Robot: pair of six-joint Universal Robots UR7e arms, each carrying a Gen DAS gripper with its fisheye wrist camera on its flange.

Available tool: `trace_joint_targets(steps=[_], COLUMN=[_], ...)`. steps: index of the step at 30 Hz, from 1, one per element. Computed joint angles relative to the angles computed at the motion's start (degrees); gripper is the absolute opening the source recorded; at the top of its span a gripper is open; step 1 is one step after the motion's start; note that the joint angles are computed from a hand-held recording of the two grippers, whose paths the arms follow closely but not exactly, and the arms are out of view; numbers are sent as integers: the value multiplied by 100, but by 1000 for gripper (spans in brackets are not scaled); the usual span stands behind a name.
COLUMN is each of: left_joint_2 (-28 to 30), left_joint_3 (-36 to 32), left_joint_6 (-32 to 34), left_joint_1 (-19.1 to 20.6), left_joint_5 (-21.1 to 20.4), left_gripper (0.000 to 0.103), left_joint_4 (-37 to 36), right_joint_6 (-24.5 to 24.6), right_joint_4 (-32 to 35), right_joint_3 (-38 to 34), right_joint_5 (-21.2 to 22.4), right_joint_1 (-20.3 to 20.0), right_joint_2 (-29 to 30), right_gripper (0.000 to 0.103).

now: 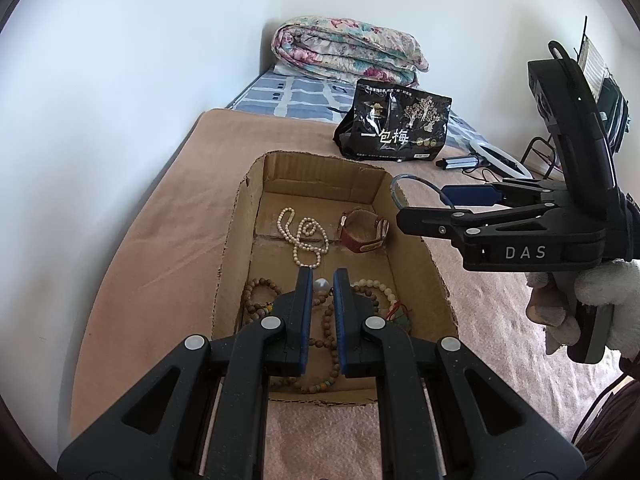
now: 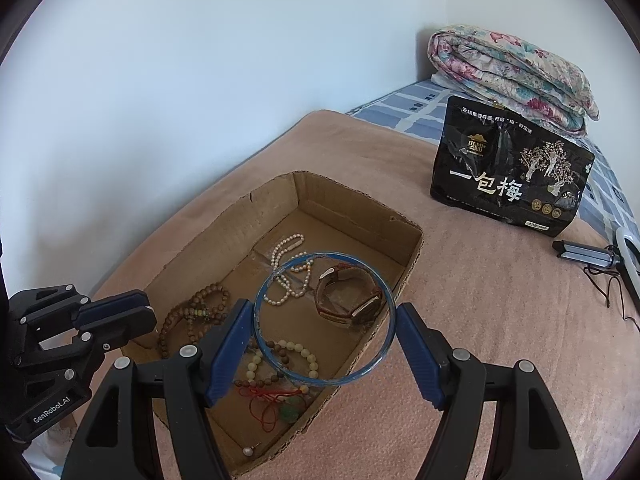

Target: Organize jewelry

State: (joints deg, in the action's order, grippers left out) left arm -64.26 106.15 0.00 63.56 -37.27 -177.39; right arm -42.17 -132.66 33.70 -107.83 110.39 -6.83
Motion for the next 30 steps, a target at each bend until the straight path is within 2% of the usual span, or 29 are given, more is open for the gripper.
trace_joint_targets(steps=[2,3,5,7,8,9,20,30], left_joint_2=[0,5,24,27,41,58,27,-15], left_joint_3=[-7,-9,-2,9,24,44,92,257], left_joint_6=[-7,16,52,46,84,131,117,61], left_joint_1=[4,6,-3,-4,-9,-17,-52,-281], left_joint_5=[4,21,99,123,154,177,284,615], left_gripper=[9,9,10,28,42,45,45,45], left_joint_4=[23,23,19,22,-73,-189,-222,-330], right_joint_6=[-7,-5,-7,-9,-7,1,51,12], right_joint_4=[-68,-108,-232,-273,-295,-322,-426,-773], right_joint_3=[13,29,99,130,130,134,256,863], right_joint_5=[-29,-36,-35,-19,-33,-48,-48,12], right_joint_1=[11,14,17,20,24,26,17,23], right_joint_2=[10,6,-25,-48,-49,-49,-142,-568], right_gripper=[78,85,92,93,94,95,97,99])
